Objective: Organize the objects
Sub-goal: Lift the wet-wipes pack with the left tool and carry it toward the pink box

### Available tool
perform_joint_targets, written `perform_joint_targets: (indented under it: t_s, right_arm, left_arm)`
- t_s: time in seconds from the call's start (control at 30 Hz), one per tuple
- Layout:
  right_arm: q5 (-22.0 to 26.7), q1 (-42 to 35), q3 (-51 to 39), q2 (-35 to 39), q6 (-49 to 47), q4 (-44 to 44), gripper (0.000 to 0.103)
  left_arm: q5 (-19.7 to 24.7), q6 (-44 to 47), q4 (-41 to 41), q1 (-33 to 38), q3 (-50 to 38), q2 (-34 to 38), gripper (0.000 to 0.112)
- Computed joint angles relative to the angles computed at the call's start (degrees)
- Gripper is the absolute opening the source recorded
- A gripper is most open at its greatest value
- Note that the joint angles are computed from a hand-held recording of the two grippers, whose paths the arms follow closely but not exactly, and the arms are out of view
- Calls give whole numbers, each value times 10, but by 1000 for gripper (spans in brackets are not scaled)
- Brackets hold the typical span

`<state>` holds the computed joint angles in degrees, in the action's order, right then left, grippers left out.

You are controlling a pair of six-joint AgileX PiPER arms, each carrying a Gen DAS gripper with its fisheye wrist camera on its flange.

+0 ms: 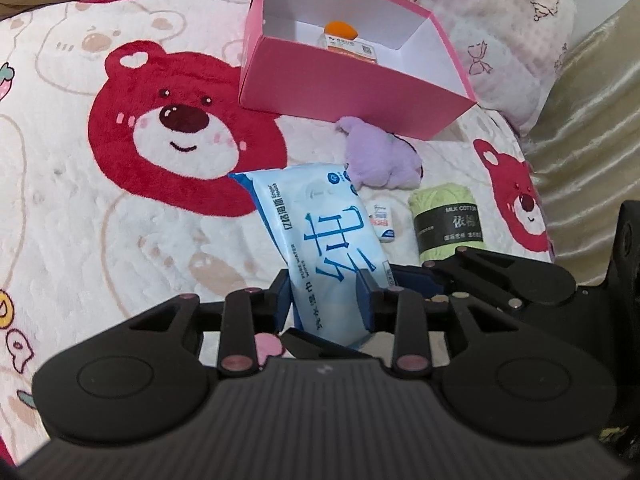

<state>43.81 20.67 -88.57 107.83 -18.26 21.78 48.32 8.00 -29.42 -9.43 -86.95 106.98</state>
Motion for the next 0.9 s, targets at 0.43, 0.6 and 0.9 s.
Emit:
perform_joint_targets:
  t_s: [0.43, 0.6, 0.9]
  right_arm:
    - [73, -30, -55, -18, -11, 7, 70]
    - [97, -41, -94, -14, -1, 12, 70]
    - [158, -67, -206, 28, 43, 25, 70]
  left_arm:
    - [70, -7, -18, 5, -86, 1, 32]
    - [94, -33, 6, -4, -147, 15, 32]
    - [164, -61, 28, -8, -300, 76, 32]
